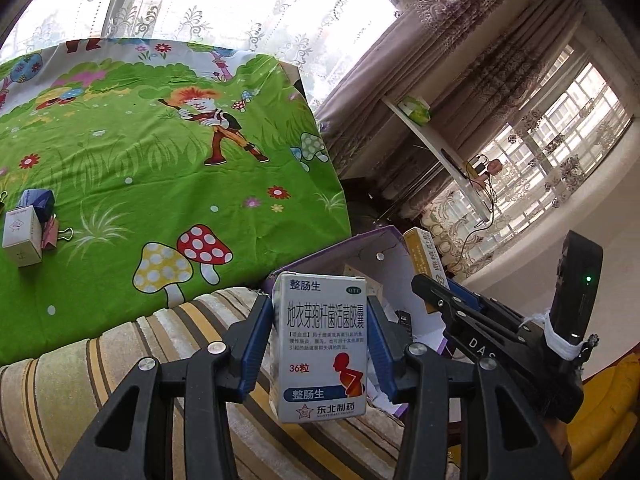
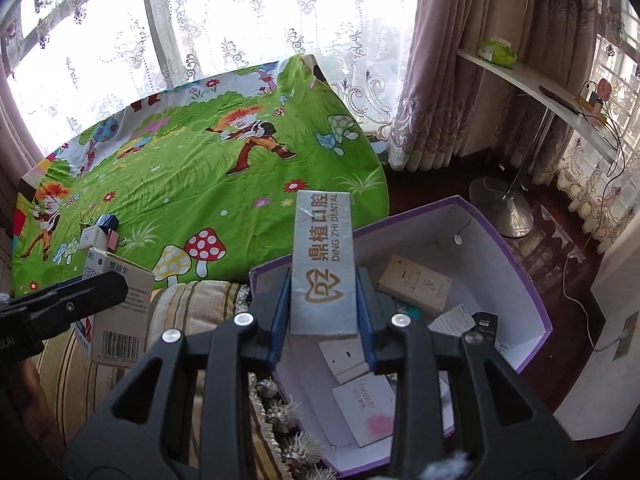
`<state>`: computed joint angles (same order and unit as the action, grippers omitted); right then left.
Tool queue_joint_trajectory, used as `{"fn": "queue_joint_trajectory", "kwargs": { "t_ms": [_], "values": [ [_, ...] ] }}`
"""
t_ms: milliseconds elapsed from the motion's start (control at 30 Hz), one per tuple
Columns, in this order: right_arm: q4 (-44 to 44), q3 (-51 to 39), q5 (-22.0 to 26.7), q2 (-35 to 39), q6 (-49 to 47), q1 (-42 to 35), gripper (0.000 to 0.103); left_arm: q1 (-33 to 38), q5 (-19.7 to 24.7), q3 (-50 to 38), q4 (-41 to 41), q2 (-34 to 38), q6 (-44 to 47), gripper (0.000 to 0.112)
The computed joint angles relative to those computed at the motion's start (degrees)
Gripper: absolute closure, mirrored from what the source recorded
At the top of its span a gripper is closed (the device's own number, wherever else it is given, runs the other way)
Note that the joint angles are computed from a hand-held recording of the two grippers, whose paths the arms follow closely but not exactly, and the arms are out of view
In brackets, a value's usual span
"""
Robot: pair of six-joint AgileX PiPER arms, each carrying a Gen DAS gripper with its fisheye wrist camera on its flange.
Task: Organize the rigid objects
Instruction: 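Carry both boxes into the purple storage box and open both tools, then move both open tools back to the remaining items on the bed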
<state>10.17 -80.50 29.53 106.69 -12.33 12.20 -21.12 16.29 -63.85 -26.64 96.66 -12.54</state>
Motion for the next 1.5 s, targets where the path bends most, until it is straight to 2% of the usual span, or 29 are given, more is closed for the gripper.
{"fn": "queue_joint_trajectory", "kwargs": {
  "t_ms": [67, 133, 200, 233, 300, 367, 500, 967, 1100, 1200, 1367, 1500],
  "values": [
    [-0.49, -0.26, 0.18, 0.08, 0.85, -1.5, 0.068, -0.52, 0.42, -1.23, -6.66, 1.24, 6.55, 0.065],
    [-1.94, -0.45, 0.11, 0.02, 2.55, -2.5, 0.068, -0.7, 1.43, -2.28, -16.83, 2.54, 16.85, 0.065],
    [-3.26, -0.9, 0.41, 0.06, 4.22, -3.3, 0.066, -1.0, 3.07, -3.54, -22.27, 3.84, 22.8, 0.061],
    [-3.52, -1.12, 0.67, 0.06, 4.84, -3.71, 0.063, -1.19, 3.57, -3.93, -22.49, 4.17, 23.3, 0.055],
    [-3.58, -1.07, 0.22, -0.16, 5.74, -4.27, 0.037, -1.3, 3.24, -3.56, -22.94, 4.02, 23.66, 0.05],
    [-2.64, -0.43, -0.73, -0.71, 4.8, -4.6, 0.034, -0.67, 3.36, -2.95, -25.39, 3.72, 25.47, 0.049],
    [-2.24, -0.6, -0.41, -0.58, 3.69, -3.85, 0.034, -0.04, 3.43, -2.46, -25.7, 3.58, 25.12, 0.049],
    [-0.43, -0.39, 0.59, -0.98, 0.9, -0.5, 0.034, 1.8, 0.61, 0.8, -22.75, 0.24, 22.53, 0.049],
    [-2.59, -0.48, 0.6, -0.96, 2.07, 1.02, 0.034, 2.66, -0.37, 1.4, -15.7, -0.92, 16.31, 0.049],
    [-3.38, -0.58, 0.79, -0.99, 2.04, 2.04, 0.034, 3.71, -0.53, 1.53, -4.73, -1.69, 6.27, 0.049],
    [0.6, -0.87, 1.69, -0.93, -1.3, 2.44, 0.034, 8.87, -0.45, 3.3, -0.47, -3.4, 2.61, 0.049],
    [0.17, -1.81, 2.39, -0.5, -0.52, 3.47, 0.034, 13.43, 0.71, 3.97, 4.43, -4.47, -1.31, 0.049]
  ]
}}
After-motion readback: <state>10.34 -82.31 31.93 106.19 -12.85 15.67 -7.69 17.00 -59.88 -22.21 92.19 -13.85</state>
